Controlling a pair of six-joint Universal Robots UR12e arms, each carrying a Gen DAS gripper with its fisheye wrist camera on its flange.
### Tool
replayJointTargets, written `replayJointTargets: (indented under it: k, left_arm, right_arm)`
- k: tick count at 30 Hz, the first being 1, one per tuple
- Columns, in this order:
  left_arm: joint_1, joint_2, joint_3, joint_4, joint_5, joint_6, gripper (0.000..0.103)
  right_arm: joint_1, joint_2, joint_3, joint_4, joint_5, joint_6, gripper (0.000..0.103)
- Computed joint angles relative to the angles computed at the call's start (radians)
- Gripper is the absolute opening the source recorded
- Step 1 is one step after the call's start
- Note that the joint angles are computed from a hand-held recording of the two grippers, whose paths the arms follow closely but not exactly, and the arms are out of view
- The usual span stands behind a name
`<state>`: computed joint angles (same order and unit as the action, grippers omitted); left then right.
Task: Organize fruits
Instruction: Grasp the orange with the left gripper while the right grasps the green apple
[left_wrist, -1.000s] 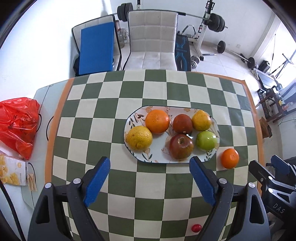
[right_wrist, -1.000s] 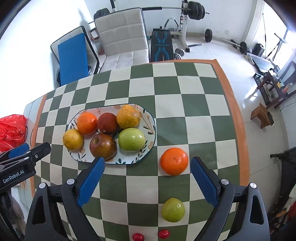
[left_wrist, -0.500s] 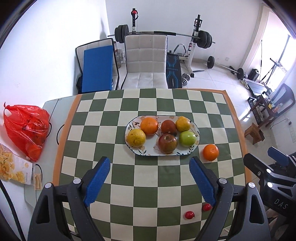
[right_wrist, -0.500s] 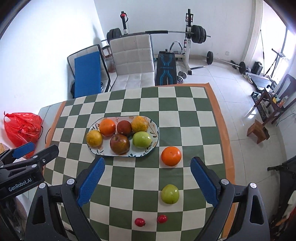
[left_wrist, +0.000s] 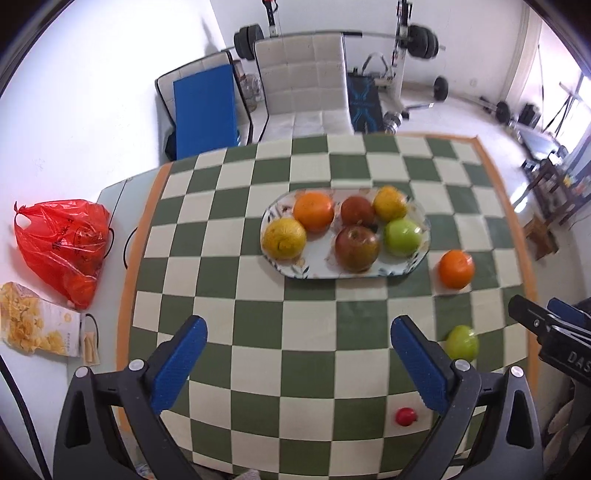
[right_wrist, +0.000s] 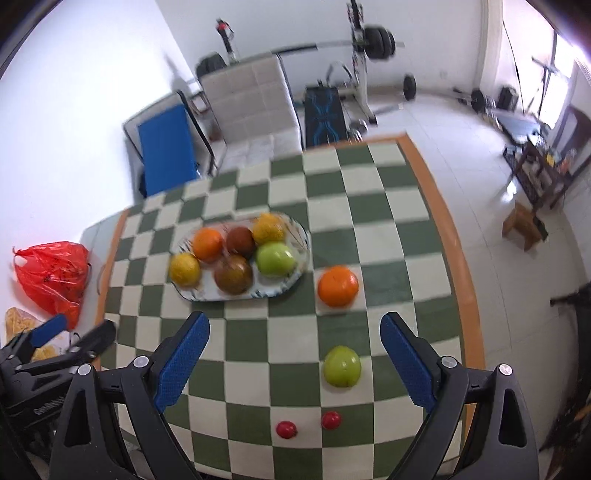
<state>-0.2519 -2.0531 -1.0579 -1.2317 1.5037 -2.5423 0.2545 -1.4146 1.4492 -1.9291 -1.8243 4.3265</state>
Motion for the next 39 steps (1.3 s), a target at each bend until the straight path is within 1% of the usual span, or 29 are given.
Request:
replayJointTargets:
  k: [4, 6, 9, 10, 11, 12, 13, 14, 15, 18, 21, 23, 26, 29, 31, 32, 35, 36, 38, 39]
  left_arm:
    - [-0.025, -0.024, -0.006, -0.033, 0.078, 0.015, 0.102]
    - [-0.035, -0.038, -0.001, -0.058, 0.098, 0.019, 0.102]
    - [-0.052, -0.056, 0.011, -0.099, 0.12, 0.022, 0.102]
    - [-0.058, -0.065, 0.021, -0.124, 0.121, 0.019, 0.102]
    - [-0.063, -0.072, 0.031, -0.142, 0.121, 0.015, 0.102]
    - [-0.068, -0.079, 0.039, -0.153, 0.121, 0.013, 0.102]
    - [-0.075, -0.085, 0.046, -0.167, 0.119, 0.014, 0.102]
    - [-0.08, -0.09, 0.053, -0.178, 0.113, 0.014, 0.102]
    - [-0.085, -0.097, 0.065, -0.194, 0.102, 0.012, 0.102]
    - [-0.104, -0.121, 0.115, -0.252, 0.067, 0.014, 0.102]
    - [-0.133, -0.159, 0.184, -0.34, 0.021, 0.012, 0.102]
    - [-0.153, -0.189, 0.231, -0.402, 0.006, 0.015, 0.102]
    - [-0.192, -0.239, 0.291, -0.485, 0.02, 0.029, 0.102]
    - [-0.22, -0.272, 0.317, -0.525, 0.052, 0.035, 0.101]
    - [-0.238, -0.283, 0.313, -0.522, 0.085, 0.034, 0.096]
    - [-0.244, -0.288, 0.314, -0.525, 0.094, 0.034, 0.096]
    - [-0.261, -0.285, 0.286, -0.494, 0.124, 0.05, 0.085]
    - [-0.267, -0.275, 0.261, -0.463, 0.145, 0.058, 0.081]
    - [-0.276, -0.256, 0.213, -0.39, 0.171, 0.081, 0.074]
    - [-0.281, -0.242, 0.181, -0.333, 0.189, 0.098, 0.063]
  right_arm:
    - [-0.054, -0.013, 0.126, -0.036, 0.169, 0.037, 0.096]
    - [-0.072, -0.012, 0.176, -0.068, 0.237, 0.051, 0.096]
    - [-0.085, 0.001, 0.226, -0.104, 0.305, 0.057, 0.096]
    - [-0.087, 0.006, 0.236, -0.11, 0.319, 0.059, 0.095]
    - [-0.091, 0.01, 0.251, -0.126, 0.342, 0.064, 0.093]
    - [-0.094, 0.014, 0.264, -0.146, 0.365, 0.067, 0.085]
    - [-0.095, 0.017, 0.273, -0.165, 0.376, 0.061, 0.08]
    - [-0.093, 0.022, 0.275, -0.169, 0.377, 0.053, 0.068]
    - [-0.09, 0.028, 0.269, -0.154, 0.367, 0.044, 0.058]
    - [-0.082, 0.024, 0.273, -0.161, 0.332, 0.025, 0.058]
    - [-0.088, -0.013, 0.305, -0.182, 0.306, 0.04, 0.058]
    - [-0.099, -0.043, 0.335, -0.185, 0.294, 0.058, 0.058]
    - [-0.122, -0.08, 0.369, -0.166, 0.274, 0.08, 0.058]
    - [-0.148, -0.111, 0.406, -0.16, 0.27, 0.104, 0.058]
    - [-0.157, -0.128, 0.427, -0.158, 0.266, 0.12, 0.058]
    - [-0.176, -0.139, 0.442, -0.161, 0.271, 0.113, 0.058]
    - [-0.182, -0.158, 0.469, -0.169, 0.274, 0.132, 0.058]
    - [-0.184, -0.162, 0.476, -0.173, 0.276, 0.139, 0.058]
    - [-0.182, -0.165, 0.483, -0.179, 0.279, 0.15, 0.058]
    - [-0.186, -0.167, 0.487, -0.179, 0.282, 0.149, 0.058]
